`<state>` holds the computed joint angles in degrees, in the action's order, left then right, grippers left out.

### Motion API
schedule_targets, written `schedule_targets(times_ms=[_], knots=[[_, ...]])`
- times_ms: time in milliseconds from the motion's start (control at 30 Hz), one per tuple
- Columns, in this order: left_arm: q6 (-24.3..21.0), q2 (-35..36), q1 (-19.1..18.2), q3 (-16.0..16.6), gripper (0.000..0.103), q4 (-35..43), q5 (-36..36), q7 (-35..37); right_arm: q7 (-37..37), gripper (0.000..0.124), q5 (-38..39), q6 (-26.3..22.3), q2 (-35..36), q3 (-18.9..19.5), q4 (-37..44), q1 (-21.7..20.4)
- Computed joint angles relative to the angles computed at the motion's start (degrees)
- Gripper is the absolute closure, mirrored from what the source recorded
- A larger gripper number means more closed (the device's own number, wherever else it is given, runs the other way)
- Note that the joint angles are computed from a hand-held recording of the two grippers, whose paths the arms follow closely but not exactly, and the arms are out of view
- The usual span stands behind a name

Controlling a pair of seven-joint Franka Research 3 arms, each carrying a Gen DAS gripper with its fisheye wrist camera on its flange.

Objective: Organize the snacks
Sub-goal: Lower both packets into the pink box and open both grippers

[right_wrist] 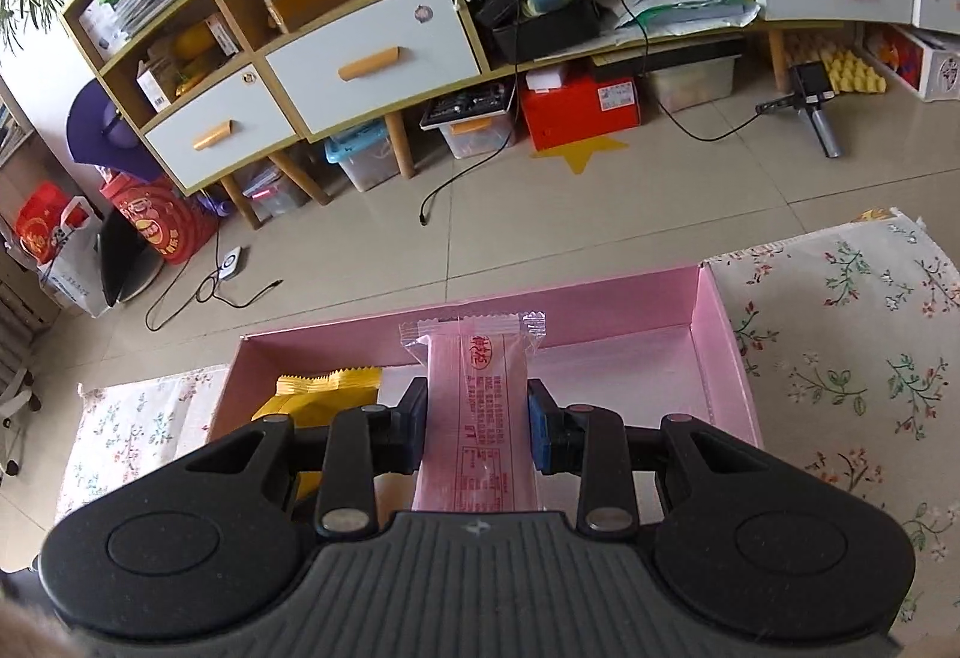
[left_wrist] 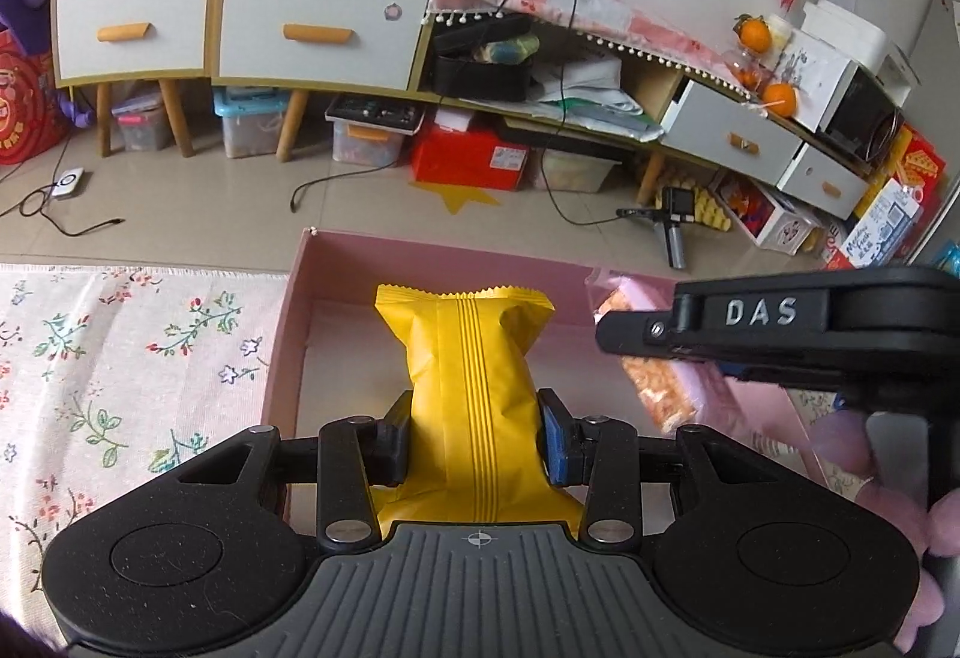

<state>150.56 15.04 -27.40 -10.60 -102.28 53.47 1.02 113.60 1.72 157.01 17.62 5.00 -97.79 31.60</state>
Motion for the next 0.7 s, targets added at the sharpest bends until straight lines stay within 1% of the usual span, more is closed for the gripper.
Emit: schedule_targets(times_ms=[167, 233, 267, 300, 333, 367, 400, 467, 533, 600, 700], knots=[[-0.89, 0.79, -0.29, 0.15, 0.063, 1.25, -0.14, 0.84, -0.93, 0.093, 1.03, -0.26, 0.71, 0.38, 0.70, -0.46], [-1.06, 0.75, -0.32, 0.09, 0.057, 1.31, -0.47, 1.28, -2.15, 0.090, 2.18, 0.07, 0.52, 0.83, 0.46, -0.92], [-1.19, 0.61, -0.50, 0.15, 0.050, 1.22, -0.18, 0.99, -1.96, 0.082, 2.01, 0.50, 0.12, 0.56, -0.01, -0.75], [-1.06, 0.41, -0.57, 0.13, 0.043, 1.02, 0.01, 0.85, -2.43, 0.078, 2.45, 1.03, -0.20, 0.74, -0.43, -0.97], [-1.17, 0.27, -0.68, 0.13, 0.039, 0.94, 0.26, 0.64, -3.21, 0.070, 3.21, 1.84, -0.59, 1.07, -1.03, -1.34], [-1.44, -0.04, -0.87, 0.11, 0.034, 0.74, 0.65, 0.18, -3.98, 0.067, 3.83, 2.38, -1.29, 1.32, -1.79, -1.62], [-1.30, -0.43, -0.94, 0.05, 0.031, 0.40, 1.05, -0.21, -4.45, 0.066, 4.01, 2.49, -1.34, 1.37, -1.80, -1.67], [-1.53, -1.12, -0.81, -0.43, 0.028, 0.08, 0.71, 0.37, -5.04, 0.061, 3.85, 2.43, -2.42, 1.20, -2.72, -1.60], [-2.78, -1.97, -1.11, -0.84, 0.023, -0.16, 1.09, 0.60, -4.34, 0.057, 2.51, 2.74, -3.71, 0.58, -3.93, -1.15], [-4.23, -3.28, -1.62, -1.35, 0.016, -0.93, 2.21, -0.16, -4.52, 0.052, 2.17, 3.49, -5.00, 0.69, -5.31, -1.33], [-6.40, -5.09, -1.86, -2.71, 0.013, -2.08, 1.61, -0.44, -5.11, 0.045, 1.84, 4.35, -7.62, 1.06, -7.92, -1.75]])
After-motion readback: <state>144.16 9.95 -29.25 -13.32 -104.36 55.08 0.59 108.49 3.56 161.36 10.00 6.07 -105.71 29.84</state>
